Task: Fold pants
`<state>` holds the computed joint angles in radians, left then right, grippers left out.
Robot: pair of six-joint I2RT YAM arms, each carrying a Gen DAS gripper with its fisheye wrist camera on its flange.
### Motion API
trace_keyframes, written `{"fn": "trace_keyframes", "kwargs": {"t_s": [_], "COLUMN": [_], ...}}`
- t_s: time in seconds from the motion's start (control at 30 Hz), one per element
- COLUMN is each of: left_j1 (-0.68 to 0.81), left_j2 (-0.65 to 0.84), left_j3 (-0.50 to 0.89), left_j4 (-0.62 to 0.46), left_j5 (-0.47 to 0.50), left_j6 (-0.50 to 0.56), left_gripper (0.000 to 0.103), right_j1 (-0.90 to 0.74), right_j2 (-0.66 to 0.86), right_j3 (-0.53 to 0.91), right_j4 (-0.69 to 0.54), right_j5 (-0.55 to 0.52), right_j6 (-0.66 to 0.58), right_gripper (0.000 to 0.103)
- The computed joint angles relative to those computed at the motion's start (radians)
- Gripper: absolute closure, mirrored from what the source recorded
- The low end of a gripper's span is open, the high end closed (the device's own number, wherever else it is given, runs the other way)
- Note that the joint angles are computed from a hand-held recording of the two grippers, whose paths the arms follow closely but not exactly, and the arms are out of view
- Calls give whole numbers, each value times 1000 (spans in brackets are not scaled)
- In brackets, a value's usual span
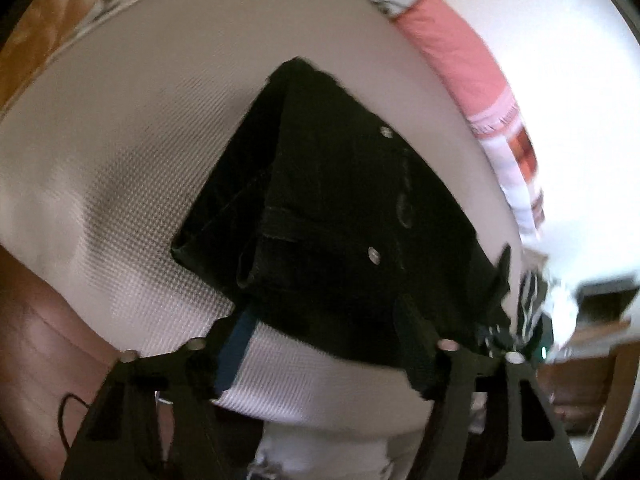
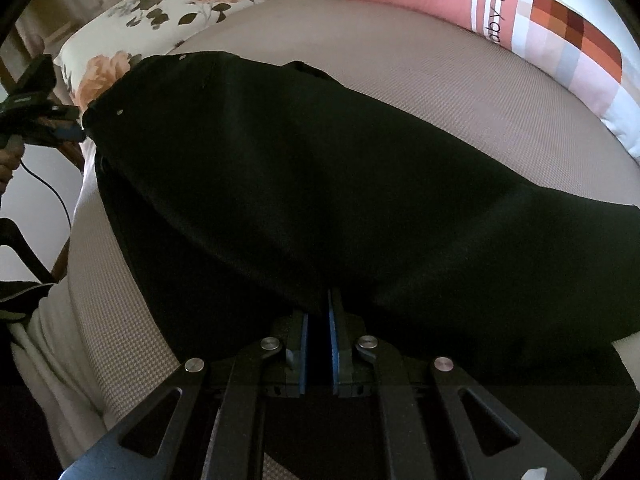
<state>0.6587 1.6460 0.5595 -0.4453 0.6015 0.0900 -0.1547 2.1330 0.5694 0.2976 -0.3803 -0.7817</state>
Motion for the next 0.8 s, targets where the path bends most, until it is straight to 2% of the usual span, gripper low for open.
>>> {"fn": "trace_keyframes", "kwargs": {"t_s": [0.03,0.1,0.13,0.23,0.3,0.43,0.5,0.6,0.73,0.8], "left_j1": [-16,-37,-61,-130,-146,-132,-140,-123,-77,-93], "left_j2": [14,3,-13,-111,-168,-120,-49,68,109,97], "left_j3": [-6,-22,-23,-15,11,72,80,61,24,10], "left_j4": [43,92,101,109,97,79,99,141,209,231], "left_j5": [-20,-43,-55,-91,-95,-105,-156,-221,-193,-214], "left_j6": [-47,-76,-85,-74,-17,115,158,222,248,236], "left_gripper": [58,79,82,84,84,84,84,83,82,80], "right_j1": [-1,-3,-6,-8,-16,-7,9,50,50,48], "right_j2": [-2,-18,-36,-134,-217,-313,-276,-144,-62,-52], "right_j3": [-6,-28,-46,-110,-147,-204,-219,-219,-206,-186], "right_j4": [8,30,41,34,-8,-88,-69,9,42,20], "right_j5": [0,0,-5,-20,-49,-80,-73,-31,-27,-31], "right_j6": [4,20,29,32,33,10,1,21,36,43], "right_gripper": [96,96,96,96,96,96,96,96,96,96]}}
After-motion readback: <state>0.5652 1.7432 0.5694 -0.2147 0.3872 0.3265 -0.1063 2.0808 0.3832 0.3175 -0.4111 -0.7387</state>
